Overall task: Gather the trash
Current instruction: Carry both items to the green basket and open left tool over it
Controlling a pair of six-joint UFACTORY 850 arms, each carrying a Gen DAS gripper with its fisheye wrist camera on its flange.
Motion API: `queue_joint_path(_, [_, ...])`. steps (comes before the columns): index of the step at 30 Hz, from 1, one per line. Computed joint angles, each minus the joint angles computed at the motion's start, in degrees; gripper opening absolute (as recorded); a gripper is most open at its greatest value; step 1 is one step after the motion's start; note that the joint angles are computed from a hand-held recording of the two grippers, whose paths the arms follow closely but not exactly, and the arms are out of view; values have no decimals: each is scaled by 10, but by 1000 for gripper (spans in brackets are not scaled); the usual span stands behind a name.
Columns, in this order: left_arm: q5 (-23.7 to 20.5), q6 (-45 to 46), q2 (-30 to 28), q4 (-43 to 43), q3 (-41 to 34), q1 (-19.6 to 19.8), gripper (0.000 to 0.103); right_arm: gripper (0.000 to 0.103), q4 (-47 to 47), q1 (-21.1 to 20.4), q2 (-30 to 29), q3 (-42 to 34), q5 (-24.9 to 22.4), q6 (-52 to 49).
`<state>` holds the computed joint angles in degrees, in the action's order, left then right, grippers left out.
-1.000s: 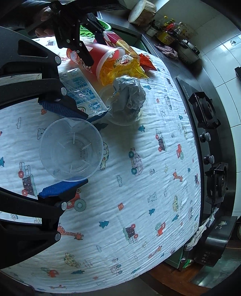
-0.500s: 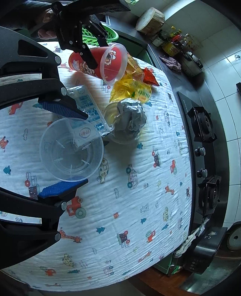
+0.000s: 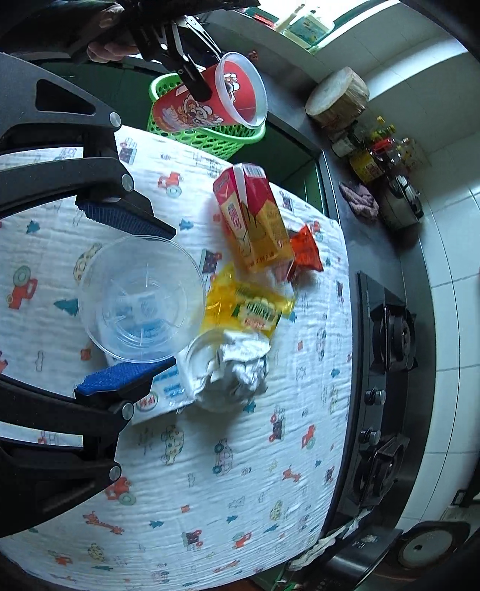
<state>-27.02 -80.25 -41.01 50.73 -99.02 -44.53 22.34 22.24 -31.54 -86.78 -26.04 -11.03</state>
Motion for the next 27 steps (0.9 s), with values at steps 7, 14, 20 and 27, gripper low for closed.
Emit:
queue_joint_path(7, [-43,-140,101,80,149,33,75,61,38,49,-39,-69,-22,-50])
queue_joint_path(14, [-35,-152,125,53,217,77,75,61,38,92,-92,-153,-55,-49])
queue_joint_path(20, [-6,-144,119,19,244,101,76,61,28,119,-136,-224,-84,-35])
queue_joint_path(27, [18,-149,116,-10,271,115,77,61,19,142,-191,-307,-120,-17])
